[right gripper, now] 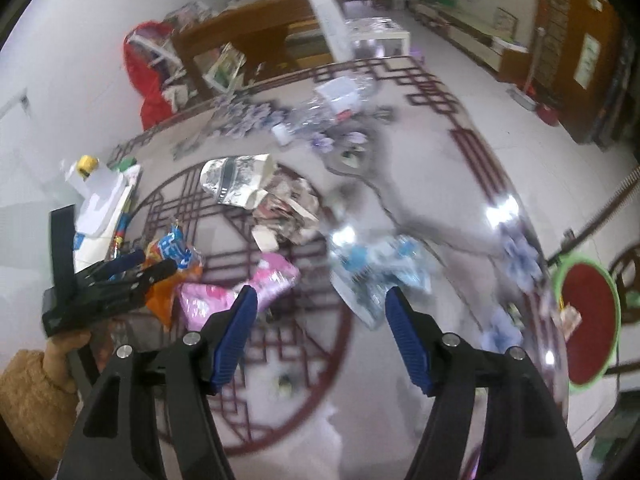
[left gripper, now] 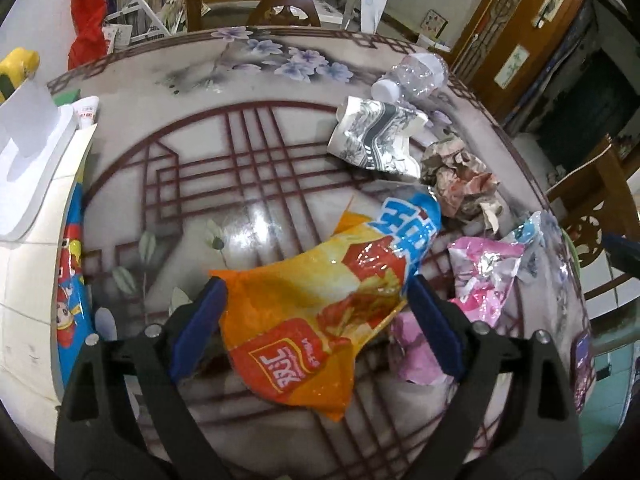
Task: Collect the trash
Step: 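Return both grippers to the table and lower them toward the orange chip bag, then grasp the orange chip bag with the left gripper while the right grasps crumpled red paper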
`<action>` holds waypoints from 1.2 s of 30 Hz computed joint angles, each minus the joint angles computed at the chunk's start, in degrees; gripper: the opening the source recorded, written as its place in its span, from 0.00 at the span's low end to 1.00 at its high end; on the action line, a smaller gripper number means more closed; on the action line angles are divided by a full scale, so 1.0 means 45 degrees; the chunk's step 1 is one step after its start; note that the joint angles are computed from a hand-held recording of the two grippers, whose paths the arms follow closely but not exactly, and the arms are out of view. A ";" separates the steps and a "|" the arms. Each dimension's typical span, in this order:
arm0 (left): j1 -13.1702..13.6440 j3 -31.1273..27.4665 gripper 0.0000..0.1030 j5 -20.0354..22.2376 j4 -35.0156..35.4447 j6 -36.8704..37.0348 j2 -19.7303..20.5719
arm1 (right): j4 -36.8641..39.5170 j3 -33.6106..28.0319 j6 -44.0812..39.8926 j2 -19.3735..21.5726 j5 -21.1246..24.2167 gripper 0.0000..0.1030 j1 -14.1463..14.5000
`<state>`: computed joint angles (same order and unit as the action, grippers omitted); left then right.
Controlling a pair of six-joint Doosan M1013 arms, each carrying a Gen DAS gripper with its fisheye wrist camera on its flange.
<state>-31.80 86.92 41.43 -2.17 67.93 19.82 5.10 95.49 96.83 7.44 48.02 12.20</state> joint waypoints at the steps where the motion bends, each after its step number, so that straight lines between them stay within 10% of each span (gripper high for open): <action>1: -0.0015 0.0025 0.87 -0.0012 0.0018 -0.0081 -0.0027 | 0.0066 -0.0175 -0.0237 0.0206 0.0008 0.63 0.0048; 6: -0.0134 0.0315 0.85 -0.0478 0.0192 -0.0072 -0.0168 | 0.0564 -0.1223 -0.1166 0.1471 0.0290 0.63 0.0119; 14: -0.0054 0.0417 0.54 -0.0775 -0.0265 -0.0585 -0.0299 | 0.1692 -0.2480 -0.1206 0.3139 0.1476 0.66 -0.0147; 18: -0.0041 0.0330 0.56 -0.0660 -0.0487 -0.0087 -0.0349 | 0.2023 -0.2589 -0.1360 0.3428 0.1694 0.51 -0.0231; 21: 0.0025 0.0402 0.78 -0.0985 -0.0940 0.1101 -0.0474 | 0.2645 -0.2448 -0.2174 0.3243 0.1486 0.29 -0.0354; 36: 0.0060 -0.0928 0.89 0.1644 0.0169 0.4539 0.0716 | 0.3782 -0.0639 -0.3051 0.1345 0.1145 0.28 -0.0380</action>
